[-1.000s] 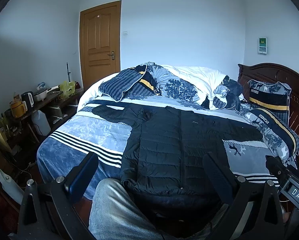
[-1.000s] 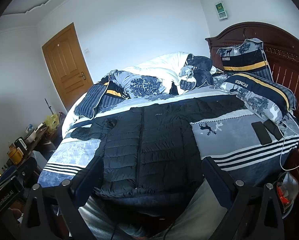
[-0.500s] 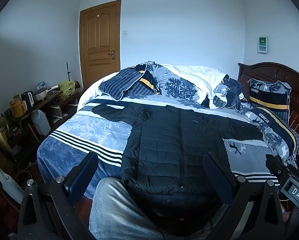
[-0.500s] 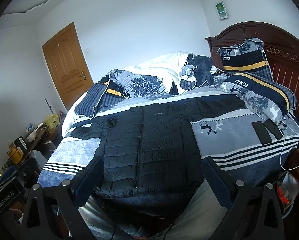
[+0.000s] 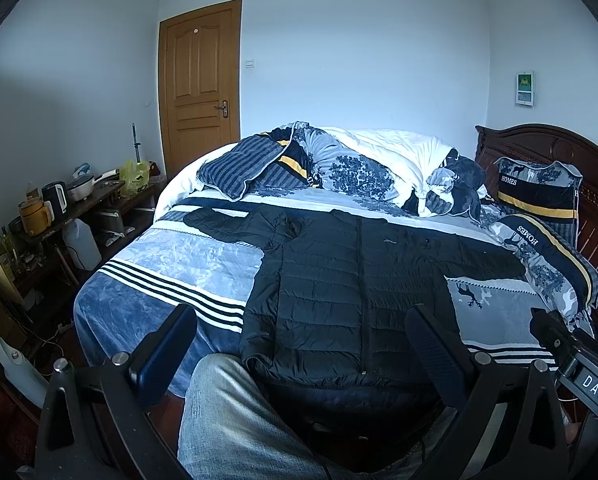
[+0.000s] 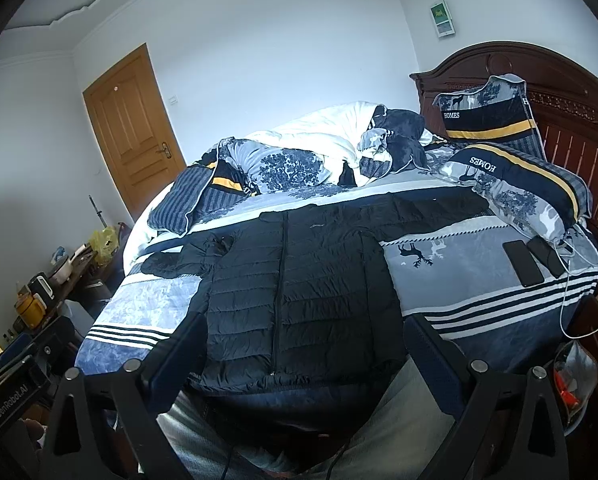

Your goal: Fold large clothes

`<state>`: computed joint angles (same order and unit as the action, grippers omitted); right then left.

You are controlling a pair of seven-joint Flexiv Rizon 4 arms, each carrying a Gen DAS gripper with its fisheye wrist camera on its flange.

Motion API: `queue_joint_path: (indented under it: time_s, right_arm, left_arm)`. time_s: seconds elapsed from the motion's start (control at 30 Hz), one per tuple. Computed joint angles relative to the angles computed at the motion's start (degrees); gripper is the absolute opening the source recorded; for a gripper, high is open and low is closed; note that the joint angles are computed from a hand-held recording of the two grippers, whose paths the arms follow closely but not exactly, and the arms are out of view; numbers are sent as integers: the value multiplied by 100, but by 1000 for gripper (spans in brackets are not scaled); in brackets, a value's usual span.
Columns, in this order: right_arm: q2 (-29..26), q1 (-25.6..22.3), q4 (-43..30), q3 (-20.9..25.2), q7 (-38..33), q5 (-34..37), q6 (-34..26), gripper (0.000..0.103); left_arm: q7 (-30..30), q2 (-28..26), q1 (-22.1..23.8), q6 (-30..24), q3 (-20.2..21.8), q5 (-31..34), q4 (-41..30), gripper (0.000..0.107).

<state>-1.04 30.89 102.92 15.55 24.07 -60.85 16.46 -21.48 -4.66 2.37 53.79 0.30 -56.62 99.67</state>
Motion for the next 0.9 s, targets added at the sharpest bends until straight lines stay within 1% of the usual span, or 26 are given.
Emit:
queue_joint_path:
  time_s: [0.9]
  right_arm:
    - [4, -7, 3, -3, -16, 6, 14, 100]
  left_arm:
    - [43, -4, 7, 1, 6, 11, 18, 103]
